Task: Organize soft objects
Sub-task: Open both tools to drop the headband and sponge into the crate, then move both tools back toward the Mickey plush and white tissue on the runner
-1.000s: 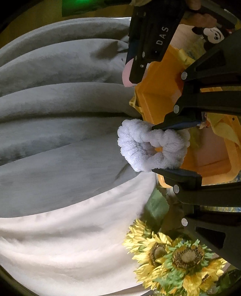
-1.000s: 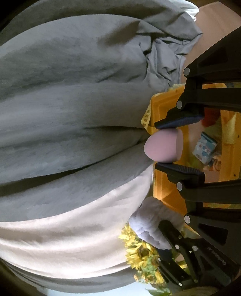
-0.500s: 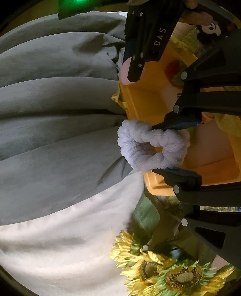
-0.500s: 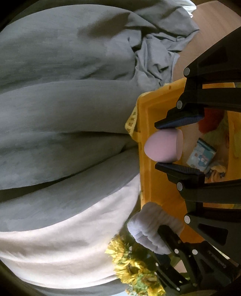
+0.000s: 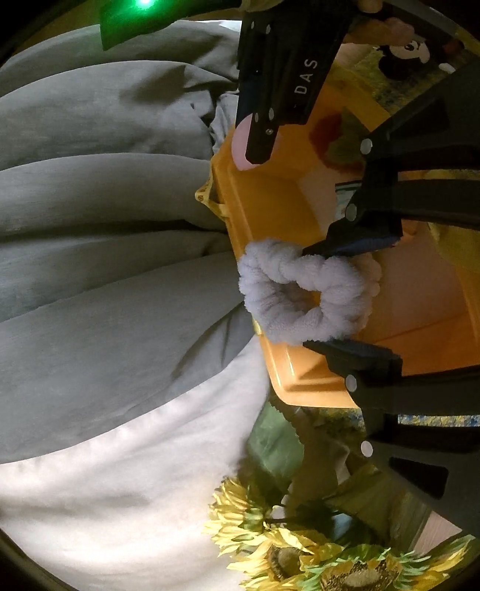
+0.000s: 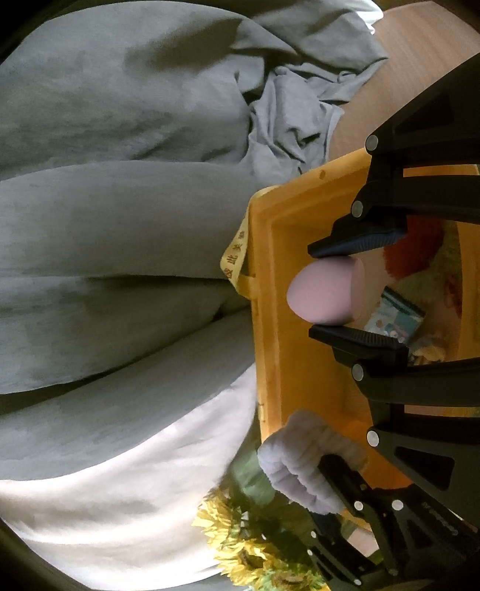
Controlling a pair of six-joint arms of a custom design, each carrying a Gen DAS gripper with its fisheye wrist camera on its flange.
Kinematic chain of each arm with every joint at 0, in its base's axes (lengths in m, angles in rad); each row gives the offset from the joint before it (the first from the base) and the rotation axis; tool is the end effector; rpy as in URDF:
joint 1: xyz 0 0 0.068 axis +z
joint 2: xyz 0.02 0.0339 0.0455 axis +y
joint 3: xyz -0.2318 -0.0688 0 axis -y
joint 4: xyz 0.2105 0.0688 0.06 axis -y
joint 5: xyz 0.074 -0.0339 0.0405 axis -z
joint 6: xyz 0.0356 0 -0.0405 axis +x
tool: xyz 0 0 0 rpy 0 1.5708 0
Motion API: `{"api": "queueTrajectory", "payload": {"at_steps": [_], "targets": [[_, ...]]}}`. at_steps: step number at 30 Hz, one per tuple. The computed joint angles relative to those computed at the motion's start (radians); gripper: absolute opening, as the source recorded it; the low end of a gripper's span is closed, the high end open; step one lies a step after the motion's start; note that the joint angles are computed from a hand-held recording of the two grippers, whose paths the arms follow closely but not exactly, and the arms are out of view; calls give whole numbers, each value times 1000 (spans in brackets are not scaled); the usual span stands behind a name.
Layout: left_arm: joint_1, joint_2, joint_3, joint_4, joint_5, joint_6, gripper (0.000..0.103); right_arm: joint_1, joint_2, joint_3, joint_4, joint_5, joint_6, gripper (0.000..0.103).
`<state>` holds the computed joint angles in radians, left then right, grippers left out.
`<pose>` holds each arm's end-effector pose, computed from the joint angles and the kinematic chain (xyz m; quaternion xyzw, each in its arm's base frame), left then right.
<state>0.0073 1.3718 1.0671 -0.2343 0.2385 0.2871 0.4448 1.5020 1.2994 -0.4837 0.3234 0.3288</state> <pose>0.2862 -0.0063 0.2791 0.1785 0.8471 -0.0305 0.4997 0.2808 0.1213 0.2929 0.0171 0.8945 0.0246 0.4461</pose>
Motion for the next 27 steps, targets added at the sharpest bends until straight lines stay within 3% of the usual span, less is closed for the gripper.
{"api": "queueTrajectory", "payload": {"at_steps": [2,6,11,15,27], "targets": [[-2,2,2,-4,1,-3,47,-5,3,2,-6,-4,5,40],[0,-6,-3,-1,7,-10,55,-4,2,-1,-7,3,10,57],[-5,-32,-12,-7,1,-17,68,-5,-11,0,-22,17,21,57],[-12,-69,-21,-20,-18,-29,83,-4,-38,-6,-37,22,24,59],[-22,-248,-29,-122,-49,-65,94,53,-176,-9,-132,105,68,69]]}}
